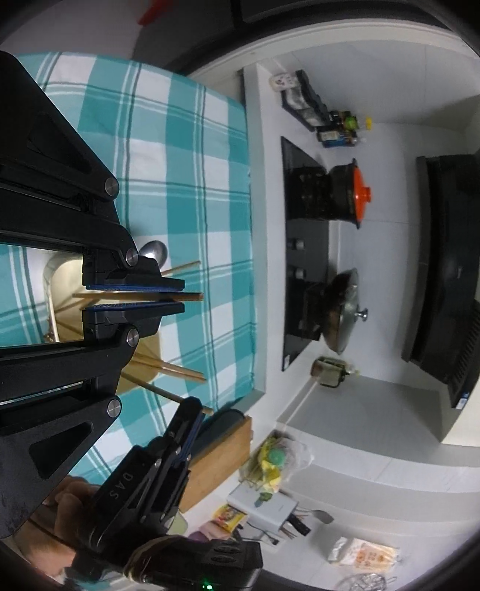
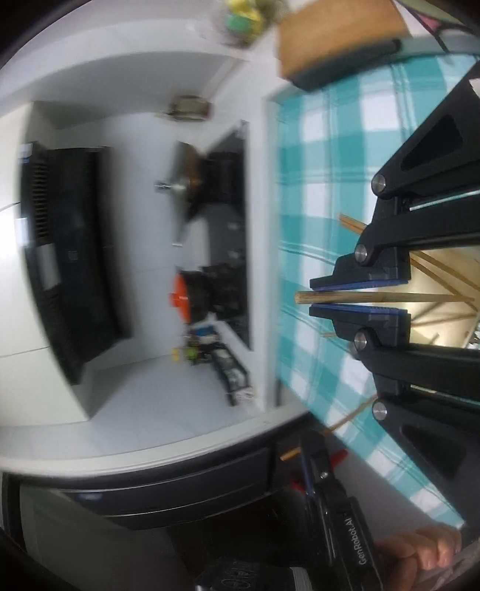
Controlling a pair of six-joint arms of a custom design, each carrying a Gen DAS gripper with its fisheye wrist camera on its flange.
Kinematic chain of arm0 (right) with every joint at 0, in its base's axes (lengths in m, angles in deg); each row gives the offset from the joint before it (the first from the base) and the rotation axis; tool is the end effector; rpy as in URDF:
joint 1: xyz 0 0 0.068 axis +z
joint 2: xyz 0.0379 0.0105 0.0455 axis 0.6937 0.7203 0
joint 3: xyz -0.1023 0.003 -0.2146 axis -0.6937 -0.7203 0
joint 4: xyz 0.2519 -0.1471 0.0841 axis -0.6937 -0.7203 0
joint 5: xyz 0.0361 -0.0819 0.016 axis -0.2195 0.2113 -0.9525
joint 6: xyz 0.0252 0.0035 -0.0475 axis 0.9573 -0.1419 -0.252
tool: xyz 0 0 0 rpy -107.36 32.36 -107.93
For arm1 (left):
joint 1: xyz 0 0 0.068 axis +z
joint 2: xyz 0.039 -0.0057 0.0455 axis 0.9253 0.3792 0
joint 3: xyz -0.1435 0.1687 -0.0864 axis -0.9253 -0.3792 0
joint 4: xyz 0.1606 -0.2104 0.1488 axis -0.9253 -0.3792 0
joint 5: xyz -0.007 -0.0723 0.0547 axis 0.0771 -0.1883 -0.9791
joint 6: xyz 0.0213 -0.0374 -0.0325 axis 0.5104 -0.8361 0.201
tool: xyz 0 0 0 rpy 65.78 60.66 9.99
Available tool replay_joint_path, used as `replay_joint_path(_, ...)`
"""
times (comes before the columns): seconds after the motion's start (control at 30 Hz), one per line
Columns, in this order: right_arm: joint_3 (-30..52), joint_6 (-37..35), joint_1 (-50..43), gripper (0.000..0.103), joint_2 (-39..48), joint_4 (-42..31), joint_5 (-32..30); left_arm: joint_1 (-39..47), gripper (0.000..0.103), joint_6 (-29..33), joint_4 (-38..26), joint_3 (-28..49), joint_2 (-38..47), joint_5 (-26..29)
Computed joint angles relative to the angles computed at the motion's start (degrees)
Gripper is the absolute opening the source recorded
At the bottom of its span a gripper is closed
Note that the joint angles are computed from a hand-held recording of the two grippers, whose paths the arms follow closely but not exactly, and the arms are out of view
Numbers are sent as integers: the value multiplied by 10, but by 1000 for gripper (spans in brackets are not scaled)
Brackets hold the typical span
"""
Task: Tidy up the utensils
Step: 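Drop the chopsticks into the holder by opening both tools, then move the left tool toward the steel spoon while the right tool approaches a chopstick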
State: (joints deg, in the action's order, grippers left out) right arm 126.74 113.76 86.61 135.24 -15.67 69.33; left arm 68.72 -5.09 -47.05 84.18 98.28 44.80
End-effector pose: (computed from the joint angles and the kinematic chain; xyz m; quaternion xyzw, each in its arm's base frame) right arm 0.2288 0.1830 0.2916 0.1568 0.8651 0.0791 0.4698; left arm 0.3163 -0.0153 0.3382 0.2818 0.8534 -0.2109 0.3845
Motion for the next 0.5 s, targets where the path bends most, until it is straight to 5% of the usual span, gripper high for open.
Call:
replay_joint_path(0.17,-28,15,-51,10,33,26,-98,-51,5,-13,4,-2,35,-61)
replay_joint_path(0.27,-10,25,-81,17,58,16,-144,-62,35,-22,1,11,45,-87)
replay_joint_path(0.37,18,27,-73,24,45,-23,-107,-30,54,-7,-7,10,11,-56)
replay_joint_path(0.43,35,24,-48,38,16,-58,-66,4,68,27,-29,6,-22,-30)
replay_joint_path(0.5,72,30,-12,40,9,-122,-10,44,75,78,-60,-5,-55,-10)
